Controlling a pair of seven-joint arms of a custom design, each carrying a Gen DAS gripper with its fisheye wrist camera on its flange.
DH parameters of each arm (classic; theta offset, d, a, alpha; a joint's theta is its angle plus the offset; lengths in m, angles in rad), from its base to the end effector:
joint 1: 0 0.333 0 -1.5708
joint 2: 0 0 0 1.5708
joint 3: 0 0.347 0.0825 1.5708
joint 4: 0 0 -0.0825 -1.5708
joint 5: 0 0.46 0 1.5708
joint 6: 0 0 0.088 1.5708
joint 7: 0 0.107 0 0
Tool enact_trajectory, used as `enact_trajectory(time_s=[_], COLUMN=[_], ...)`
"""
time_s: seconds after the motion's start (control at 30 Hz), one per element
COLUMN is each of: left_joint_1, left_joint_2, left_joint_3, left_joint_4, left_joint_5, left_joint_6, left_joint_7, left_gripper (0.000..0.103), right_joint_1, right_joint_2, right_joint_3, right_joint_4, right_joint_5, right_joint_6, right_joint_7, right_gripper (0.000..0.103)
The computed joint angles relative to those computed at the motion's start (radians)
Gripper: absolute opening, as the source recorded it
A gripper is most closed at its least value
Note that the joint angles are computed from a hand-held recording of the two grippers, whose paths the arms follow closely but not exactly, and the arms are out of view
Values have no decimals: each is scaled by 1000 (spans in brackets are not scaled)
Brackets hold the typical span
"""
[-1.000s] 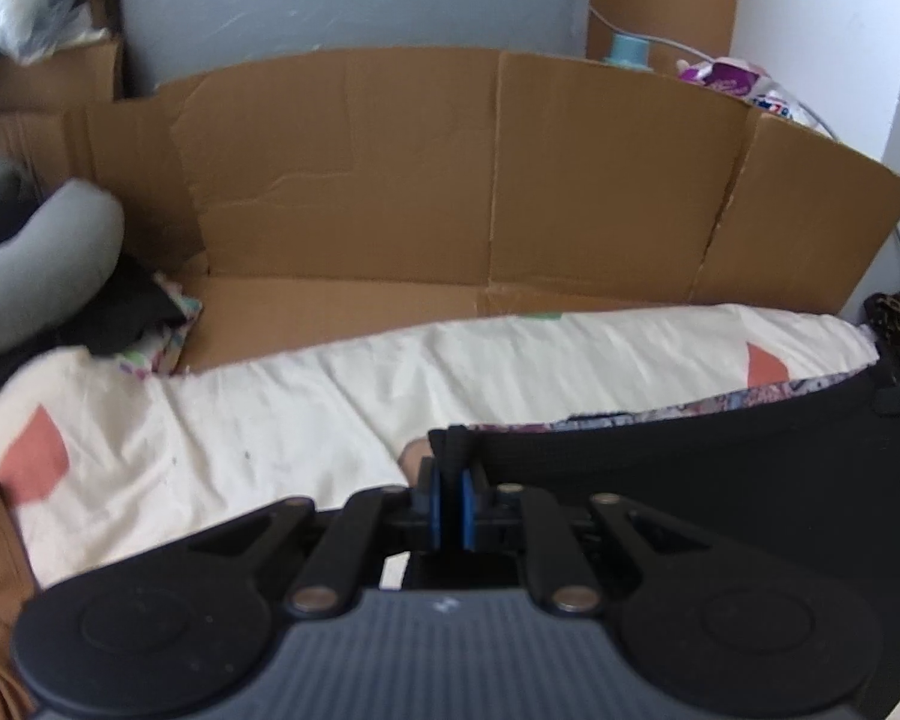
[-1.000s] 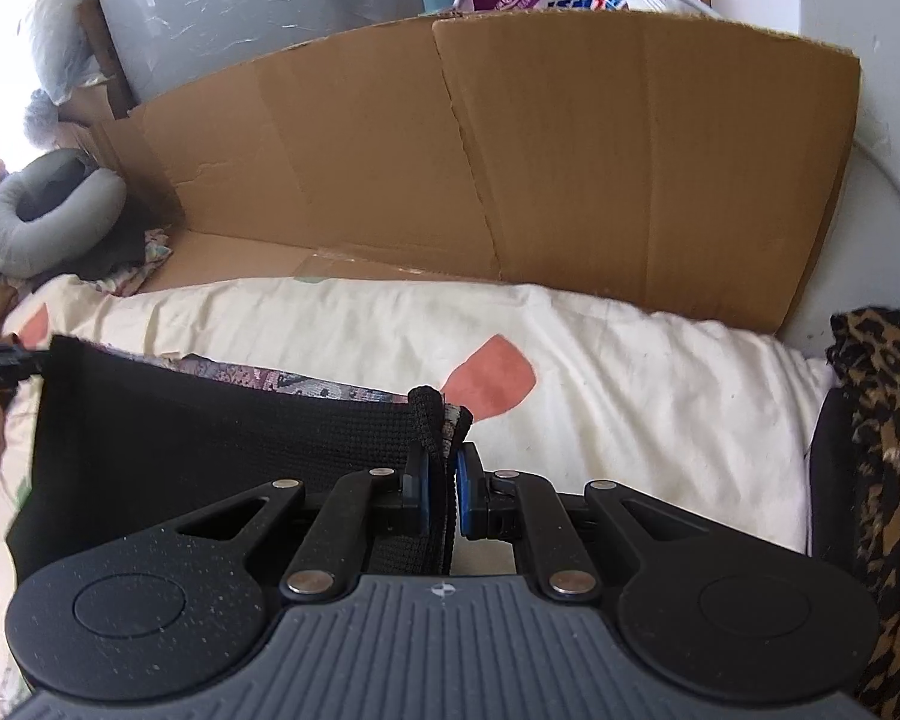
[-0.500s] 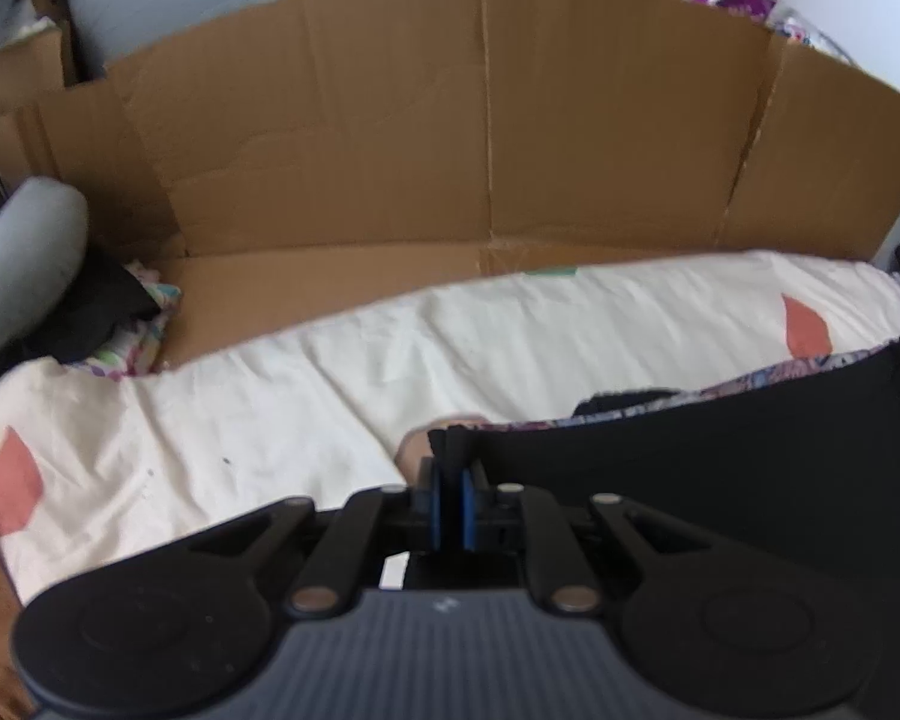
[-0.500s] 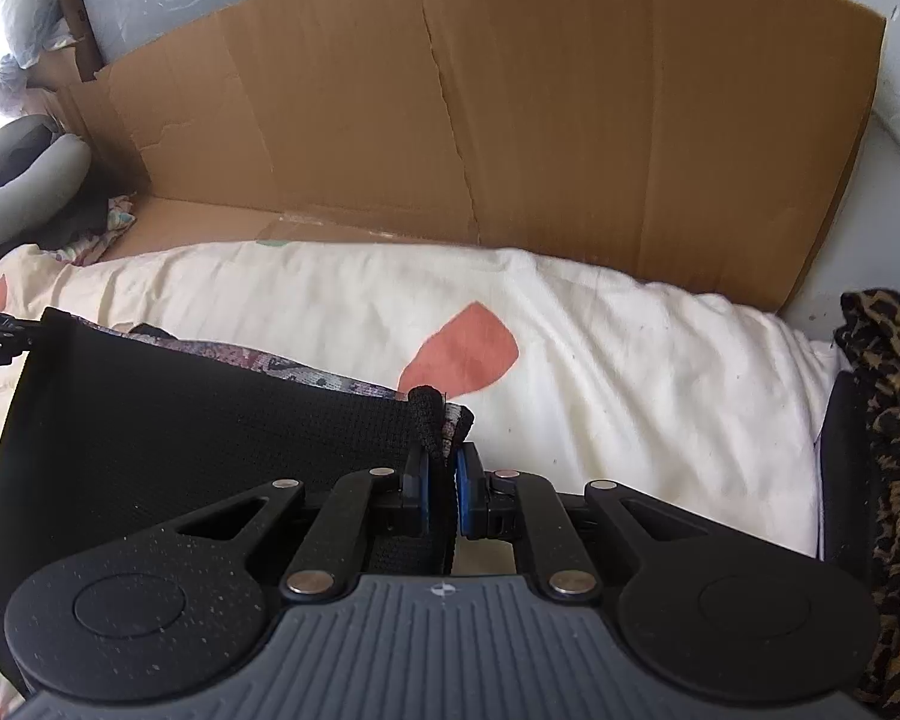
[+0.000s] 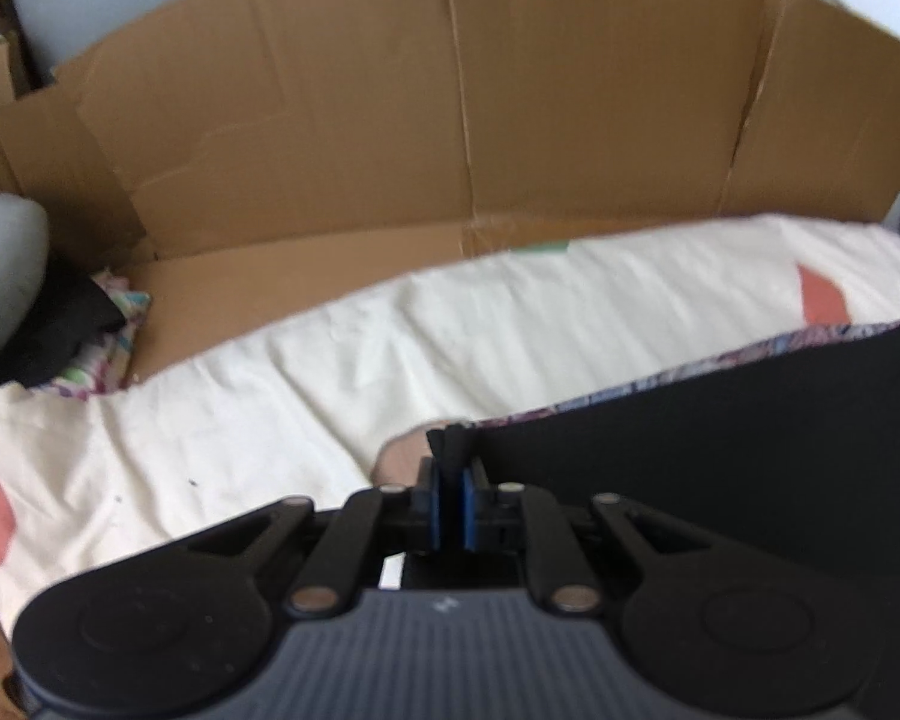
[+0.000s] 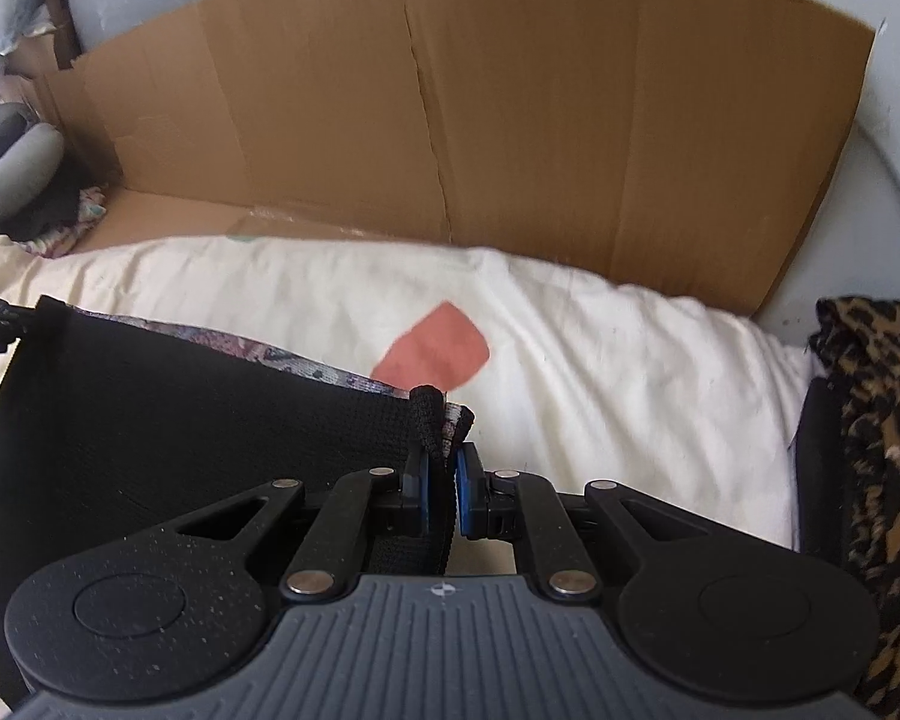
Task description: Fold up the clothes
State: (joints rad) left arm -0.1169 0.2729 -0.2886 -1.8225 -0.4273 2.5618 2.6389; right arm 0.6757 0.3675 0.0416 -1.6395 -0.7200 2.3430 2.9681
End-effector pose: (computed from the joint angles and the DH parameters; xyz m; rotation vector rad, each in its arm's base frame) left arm 0.6860 -0.2709 0.4359 -0.5962 2.7275 -0.7888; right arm 0.5918 0.4980 0.4391 -1.5888 2.0648 -0.6348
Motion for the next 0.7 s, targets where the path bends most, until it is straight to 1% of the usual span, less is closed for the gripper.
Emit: enact_trajectory(time_s=[0.07, 0.1, 0.13, 0.2, 0.23, 0.33, 0.4, 0.5, 0.57, 0.67, 0.7], left_joint_1=[-14, -29, -34, -23, -12, 29, 47, 63, 69, 71, 66], left_joint_2=[13, 21, 29, 42, 42, 22, 6, -27, -63, -115, -130], left_joint_3=[11, 25, 33, 34, 28, 2, -4, -5, -4, 4, 10], left_joint_4=[-11, -16, -12, 9, 16, 13, 16, 11, -18, -60, -73], left_joint_5=[33, 70, 93, 101, 97, 55, 24, -38, -93, -201, -228], left_joint_6=[44, 81, 92, 76, 66, 55, 28, -14, -13, -54, -68], left_joint_7=[-28, -67, -107, -162, -165, -105, -68, -29, 17, 69, 79], left_gripper=[9, 9, 9, 10, 10, 10, 11, 16, 17, 21, 25], right_joint_1=[-3, -3, -2, -2, 0, 11, 15, 17, 17, 12, 12], right_joint_2=[17, 25, 33, 46, 45, 29, 15, -2, -13, -12, -4], right_joint_3=[2, 1, 0, -2, -6, -18, -20, -18, -16, -3, 1], right_joint_4=[10, 15, 21, 31, 30, 17, 10, 8, 7, 23, 35], right_joint_5=[14, 19, 24, 41, 45, 30, 12, -12, -28, -56, -59], right_joint_6=[2, 2, 2, -1, -1, -14, -28, -46, -59, -13, 3], right_joint_7=[-3, -5, -7, -13, -5, 29, 45, 81, 104, 88, 75], right_gripper=[8, 8, 8, 11, 11, 14, 19, 19, 19, 19, 19])
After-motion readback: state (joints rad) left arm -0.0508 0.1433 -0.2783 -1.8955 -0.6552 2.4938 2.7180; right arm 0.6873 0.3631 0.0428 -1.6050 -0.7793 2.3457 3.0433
